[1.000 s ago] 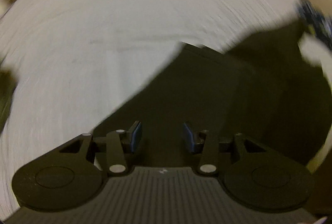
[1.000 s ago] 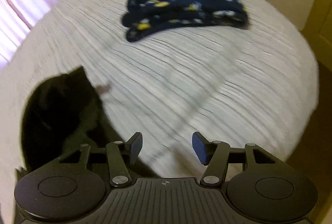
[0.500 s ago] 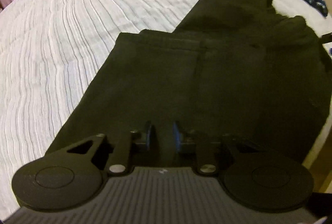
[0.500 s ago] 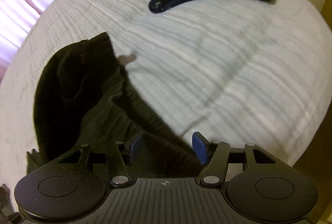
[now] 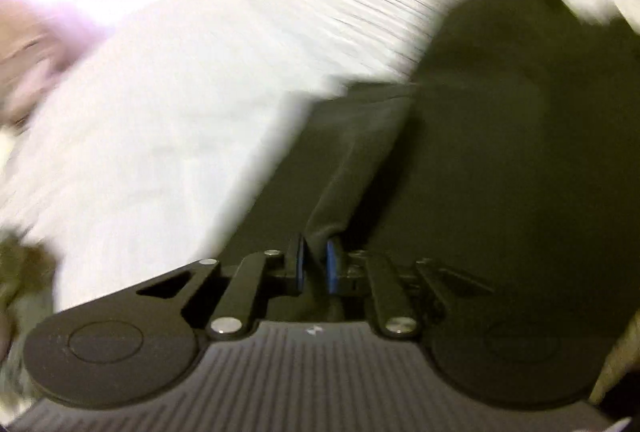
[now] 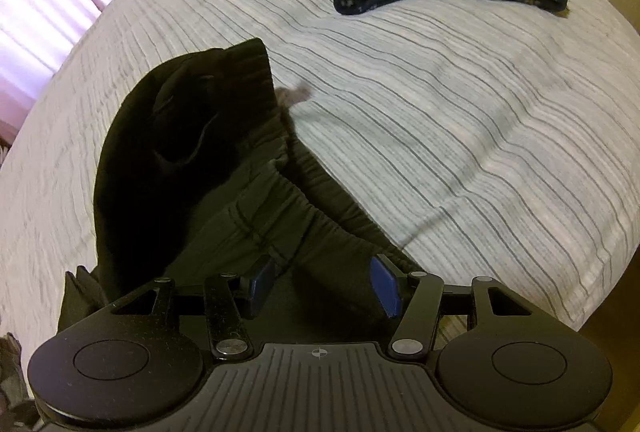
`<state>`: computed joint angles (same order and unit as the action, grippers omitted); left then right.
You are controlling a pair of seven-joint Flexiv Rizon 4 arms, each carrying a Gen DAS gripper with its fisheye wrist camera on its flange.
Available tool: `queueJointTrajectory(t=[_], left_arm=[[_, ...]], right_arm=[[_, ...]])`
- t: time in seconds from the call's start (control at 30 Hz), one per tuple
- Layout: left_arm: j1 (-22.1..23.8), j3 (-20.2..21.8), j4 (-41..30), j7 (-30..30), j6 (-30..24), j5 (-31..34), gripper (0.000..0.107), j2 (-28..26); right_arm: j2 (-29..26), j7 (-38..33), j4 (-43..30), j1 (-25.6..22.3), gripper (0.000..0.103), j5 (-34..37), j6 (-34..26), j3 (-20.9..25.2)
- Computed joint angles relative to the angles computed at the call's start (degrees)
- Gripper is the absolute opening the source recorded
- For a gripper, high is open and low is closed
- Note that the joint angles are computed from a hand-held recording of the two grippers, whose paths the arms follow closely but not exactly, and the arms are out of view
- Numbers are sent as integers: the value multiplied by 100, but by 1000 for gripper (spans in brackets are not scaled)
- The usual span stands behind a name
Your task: Fold clothes
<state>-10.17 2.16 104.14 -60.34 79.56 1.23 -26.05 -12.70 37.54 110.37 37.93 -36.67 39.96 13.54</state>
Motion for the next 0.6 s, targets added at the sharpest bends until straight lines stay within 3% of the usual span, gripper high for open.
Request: queueJointTrajectory(t=[0.07,0.13,0.2,0.27,0.3,0.37,0.43,0.53,0.6], left_arm=[[-166,757,-166,-1006,-1,-14,10,70],[-344,1658,-469,-2308,-430,127,10,46],[-430,2459,-848,-3488,-1291,336,13,-64],[-359,2869,-1146,-4190,-2279,512,11,-120],[-344,2931,-1145,-4315,-2461,667,7,-66],[-410,2950,-1080,-4258,-2590,1158,10,95],[-409,2695,-910,-3861,-2605,1431,19,299],[-2,1616,-397,-2397,-2220,870,24,624],[361,719,-44,-1234,-1907,159,39,738]], right_arm=[[21,-67,-19,5,57,-44,-82,-3],[53,-113,-28,2,57,-89,-172,-5],[79,-110,-10,-19,57,-143,-176,-13],[85,-77,8,-40,57,-176,-154,-16],[84,-67,11,-50,57,-182,-142,-17],[77,-79,4,-62,57,-178,-141,-11],[67,-127,-17,-63,57,-152,-169,0],[8,-246,-72,-79,57,-92,-135,-7],[-42,-314,-101,-95,57,-107,-36,-38]])
